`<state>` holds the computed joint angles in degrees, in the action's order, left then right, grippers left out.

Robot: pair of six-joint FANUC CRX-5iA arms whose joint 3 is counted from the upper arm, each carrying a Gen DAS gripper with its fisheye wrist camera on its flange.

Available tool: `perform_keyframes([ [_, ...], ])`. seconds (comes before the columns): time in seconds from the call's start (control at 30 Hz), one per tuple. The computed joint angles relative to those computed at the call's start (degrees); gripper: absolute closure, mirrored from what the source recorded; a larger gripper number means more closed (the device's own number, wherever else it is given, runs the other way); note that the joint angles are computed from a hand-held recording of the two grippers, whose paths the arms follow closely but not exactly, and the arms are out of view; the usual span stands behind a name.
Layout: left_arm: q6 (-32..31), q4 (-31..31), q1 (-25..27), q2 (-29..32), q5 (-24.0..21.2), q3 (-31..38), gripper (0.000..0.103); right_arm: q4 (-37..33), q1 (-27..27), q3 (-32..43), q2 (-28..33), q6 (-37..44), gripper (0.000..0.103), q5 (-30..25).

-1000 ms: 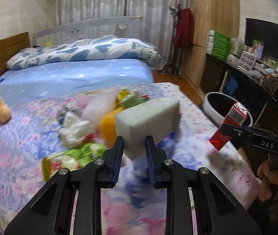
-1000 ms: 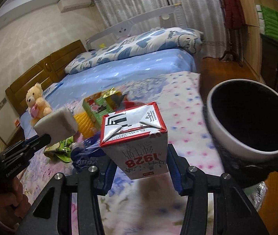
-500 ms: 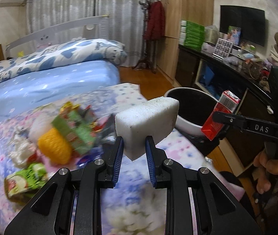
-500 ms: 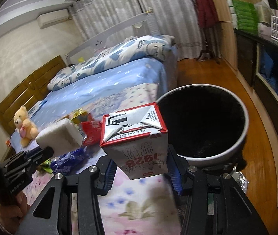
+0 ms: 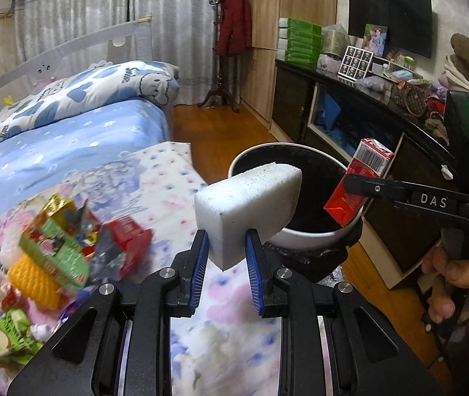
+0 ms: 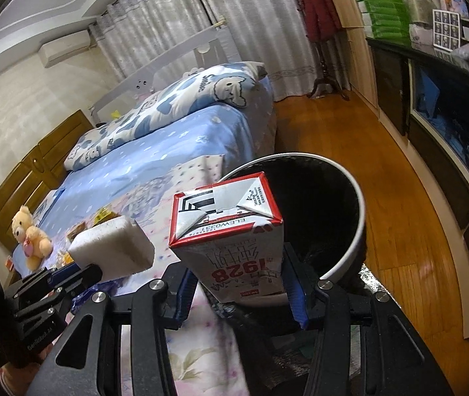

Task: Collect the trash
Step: 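Carry both items over the bin and open both tools to drop them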

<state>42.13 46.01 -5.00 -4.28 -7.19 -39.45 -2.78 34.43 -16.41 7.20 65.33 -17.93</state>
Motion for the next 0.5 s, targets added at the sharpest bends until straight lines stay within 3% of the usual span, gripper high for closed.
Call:
perform_keyframes([
  [0.23,13.83,-15.44,0.38,5.23,-4.42,8.46,0.081,-7.33,-2.95,5.27,3.03,7.03,0.055,-4.28],
  [0.37,16.77,-18.96,0.09,8.17,-6.58,12.25,0.081,-9.48,-4.25,8.02,5.0,8.72,0.055,-7.0],
  [0.5,17.08,-18.66,-0.38,10.69,-7.94,14.93,0.081,-13.87,-6.2,10.57,6.44,12.74,0.055,-9.5],
])
